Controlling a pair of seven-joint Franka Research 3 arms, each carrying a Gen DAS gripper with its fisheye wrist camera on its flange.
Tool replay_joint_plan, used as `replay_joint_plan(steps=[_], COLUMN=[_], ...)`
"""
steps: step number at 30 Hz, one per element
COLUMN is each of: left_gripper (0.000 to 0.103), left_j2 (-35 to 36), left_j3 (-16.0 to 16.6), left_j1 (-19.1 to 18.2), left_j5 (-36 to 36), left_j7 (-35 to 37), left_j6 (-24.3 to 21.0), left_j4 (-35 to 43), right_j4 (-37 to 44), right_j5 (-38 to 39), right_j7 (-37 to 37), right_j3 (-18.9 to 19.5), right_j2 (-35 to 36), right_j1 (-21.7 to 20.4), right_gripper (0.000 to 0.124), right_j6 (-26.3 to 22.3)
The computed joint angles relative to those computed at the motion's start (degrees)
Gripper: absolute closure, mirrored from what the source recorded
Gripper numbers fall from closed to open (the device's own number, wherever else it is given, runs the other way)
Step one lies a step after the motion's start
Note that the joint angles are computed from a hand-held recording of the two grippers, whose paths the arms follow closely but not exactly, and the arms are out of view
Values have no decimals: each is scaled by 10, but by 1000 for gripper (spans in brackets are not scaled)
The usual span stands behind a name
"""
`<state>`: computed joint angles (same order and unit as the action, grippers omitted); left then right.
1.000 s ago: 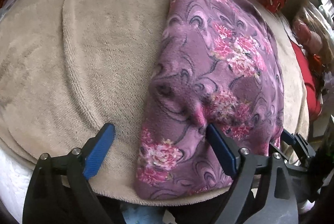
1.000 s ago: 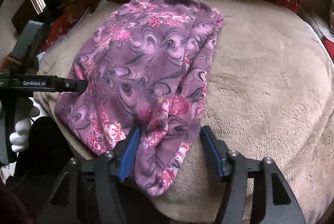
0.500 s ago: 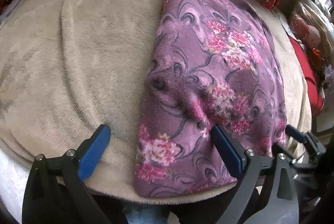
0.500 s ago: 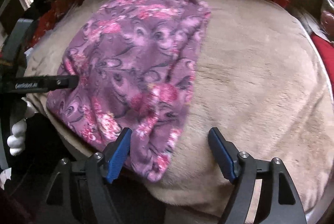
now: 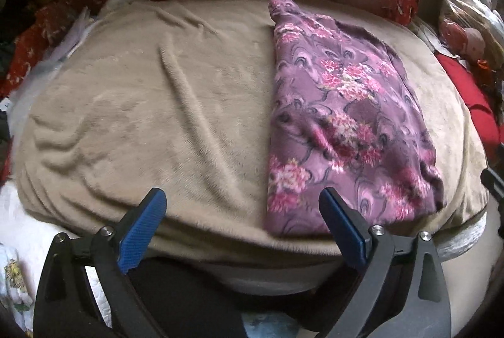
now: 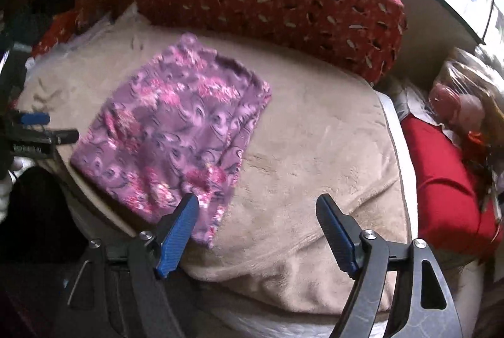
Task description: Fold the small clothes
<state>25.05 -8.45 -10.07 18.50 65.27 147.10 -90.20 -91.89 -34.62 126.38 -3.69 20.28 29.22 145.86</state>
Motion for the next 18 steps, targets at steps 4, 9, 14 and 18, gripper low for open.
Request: replay_joint_plan(steps=[4, 9, 14, 18], left_gripper=[5, 5, 5, 5], left_j2=[-26, -49, -65, -77], left_j3=[8, 7, 6, 9], left_j1=[-5, -5, -6, -12], left_j5=[25, 37, 47, 66], left_j7=[-11, -24, -35, -58], left_j6=[17, 30, 37, 48], left_j4=[-37, -69, -90, -105], right_j4=[-22, -39, -50, -58], right_j5=[-29, -49, -86, -103], right_j7=[63, 123, 171, 191], right_j3=[-8, -6, -4, 1], right_j2=[-14, -26, -37, -44], right_j1=[13, 15, 17, 13], right_gripper=[45, 45, 45, 45], right_j6=[18, 37, 44, 52])
